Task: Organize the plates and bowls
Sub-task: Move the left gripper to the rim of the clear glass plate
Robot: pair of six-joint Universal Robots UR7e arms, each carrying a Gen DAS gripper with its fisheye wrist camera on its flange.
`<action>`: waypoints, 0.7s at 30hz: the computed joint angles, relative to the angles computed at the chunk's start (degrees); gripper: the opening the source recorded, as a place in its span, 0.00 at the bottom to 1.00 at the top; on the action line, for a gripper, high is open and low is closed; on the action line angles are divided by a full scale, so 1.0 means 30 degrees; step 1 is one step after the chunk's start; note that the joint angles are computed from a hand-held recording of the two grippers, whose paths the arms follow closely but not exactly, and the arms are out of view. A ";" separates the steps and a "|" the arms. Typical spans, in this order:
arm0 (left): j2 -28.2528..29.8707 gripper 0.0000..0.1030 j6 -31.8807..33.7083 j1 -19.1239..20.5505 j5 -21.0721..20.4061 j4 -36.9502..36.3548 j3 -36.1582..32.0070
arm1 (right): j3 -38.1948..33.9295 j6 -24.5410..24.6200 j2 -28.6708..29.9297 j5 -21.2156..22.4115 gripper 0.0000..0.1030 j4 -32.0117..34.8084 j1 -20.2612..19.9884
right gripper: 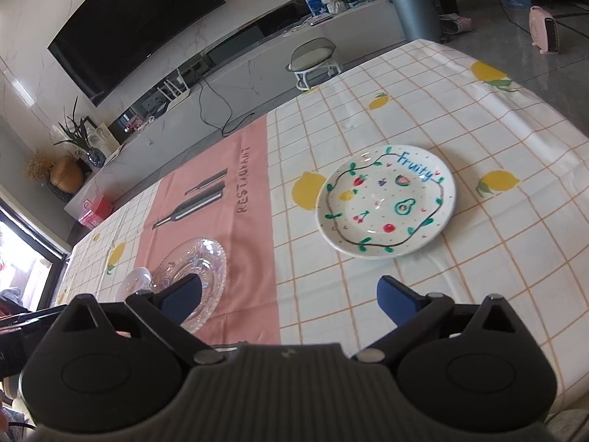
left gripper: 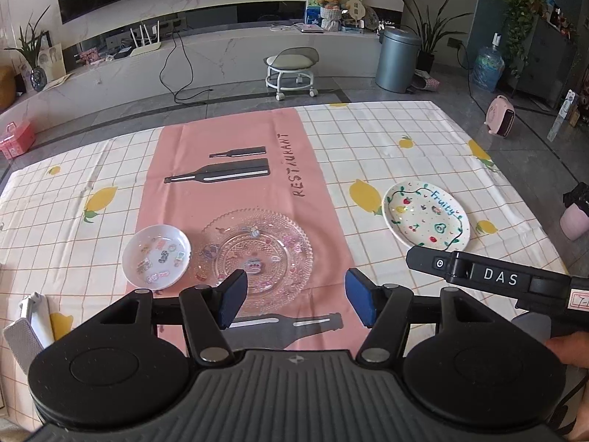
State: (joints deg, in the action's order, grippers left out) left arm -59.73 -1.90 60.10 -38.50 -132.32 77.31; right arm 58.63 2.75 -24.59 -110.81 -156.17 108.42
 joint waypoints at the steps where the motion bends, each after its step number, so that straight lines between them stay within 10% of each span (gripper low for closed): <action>1: 0.0089 0.70 -0.0434 0.0129 0.0149 0.0968 -0.0493 | -0.0303 0.0211 0.0188 0.0592 0.94 0.0289 -0.0050; 7: 0.0154 0.68 -0.0313 0.0821 0.0946 0.2244 -0.1462 | -0.2347 0.2035 0.1515 0.3673 0.61 0.2345 -0.0453; 9: 0.0120 0.51 -0.0834 0.1164 0.0786 0.2929 -0.1761 | -0.3007 0.2650 0.1986 0.3806 0.54 0.3002 -0.0472; 21: -0.0865 0.37 -0.0226 0.4333 -0.6995 -0.1135 -0.0589 | -0.5451 0.3236 0.3862 0.3699 0.44 0.4811 -0.0490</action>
State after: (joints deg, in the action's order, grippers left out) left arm -62.33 -2.58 73.10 -59.49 -135.73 75.55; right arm 42.28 12.46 -13.00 -99.71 -141.74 106.95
